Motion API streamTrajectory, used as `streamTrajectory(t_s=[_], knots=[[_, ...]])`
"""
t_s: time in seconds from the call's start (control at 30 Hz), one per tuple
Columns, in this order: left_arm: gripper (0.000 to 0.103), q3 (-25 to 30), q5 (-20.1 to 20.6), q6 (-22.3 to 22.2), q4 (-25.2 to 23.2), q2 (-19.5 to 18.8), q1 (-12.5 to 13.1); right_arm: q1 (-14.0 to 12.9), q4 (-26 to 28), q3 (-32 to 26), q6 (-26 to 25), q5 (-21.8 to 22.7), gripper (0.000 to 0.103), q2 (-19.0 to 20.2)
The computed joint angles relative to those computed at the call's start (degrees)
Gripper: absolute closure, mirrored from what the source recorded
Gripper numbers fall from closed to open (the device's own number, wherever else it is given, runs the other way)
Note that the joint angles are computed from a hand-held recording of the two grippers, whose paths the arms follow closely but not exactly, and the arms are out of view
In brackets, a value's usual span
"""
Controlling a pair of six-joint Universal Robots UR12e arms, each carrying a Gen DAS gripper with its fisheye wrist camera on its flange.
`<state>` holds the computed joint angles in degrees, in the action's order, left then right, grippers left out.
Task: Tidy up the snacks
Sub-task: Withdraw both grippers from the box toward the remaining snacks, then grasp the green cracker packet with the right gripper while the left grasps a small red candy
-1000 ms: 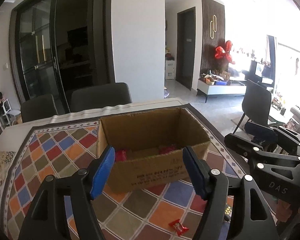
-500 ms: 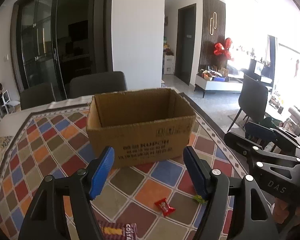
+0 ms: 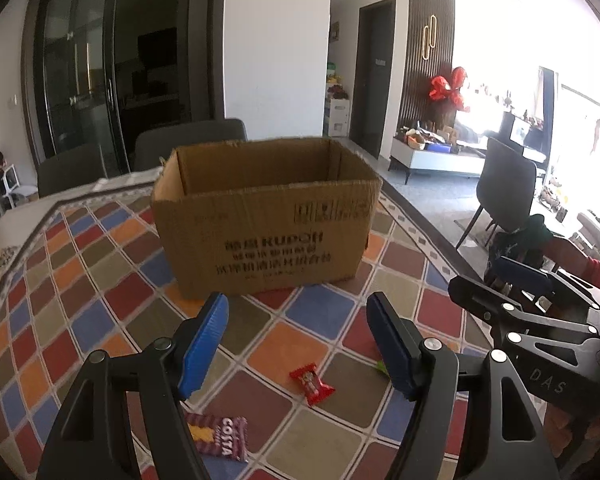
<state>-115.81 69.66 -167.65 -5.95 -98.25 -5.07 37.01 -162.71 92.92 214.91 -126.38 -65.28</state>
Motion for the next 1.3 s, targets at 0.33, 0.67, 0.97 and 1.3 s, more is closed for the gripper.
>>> streamTrajectory(t_s=[0.33,0.67,0.97,1.3], knots=[[0.032,-1.53,0.3,-1.05,-1.92,-0.62,-0.53,-0.1,0.49,2.46,2.7,2.78,0.038,0.03],[0.032,-2.45,3.4,-1.46,-0.82,-2.21,-1.84,-0.46,1.38,4.21,4.85,5.5,0.038,0.66],[0.035,-1.88,5.48,-2.57,-1.96,-4.08,-2.66,-1.78,0.51,5.41,6.59,8.31,0.038,1.15],[0.047,-0.54,5.79,-1.73,-5.31,-5.67,-3.26,-3.03,-0.17,5.95,6.66,11.66,0.038,1.64]])
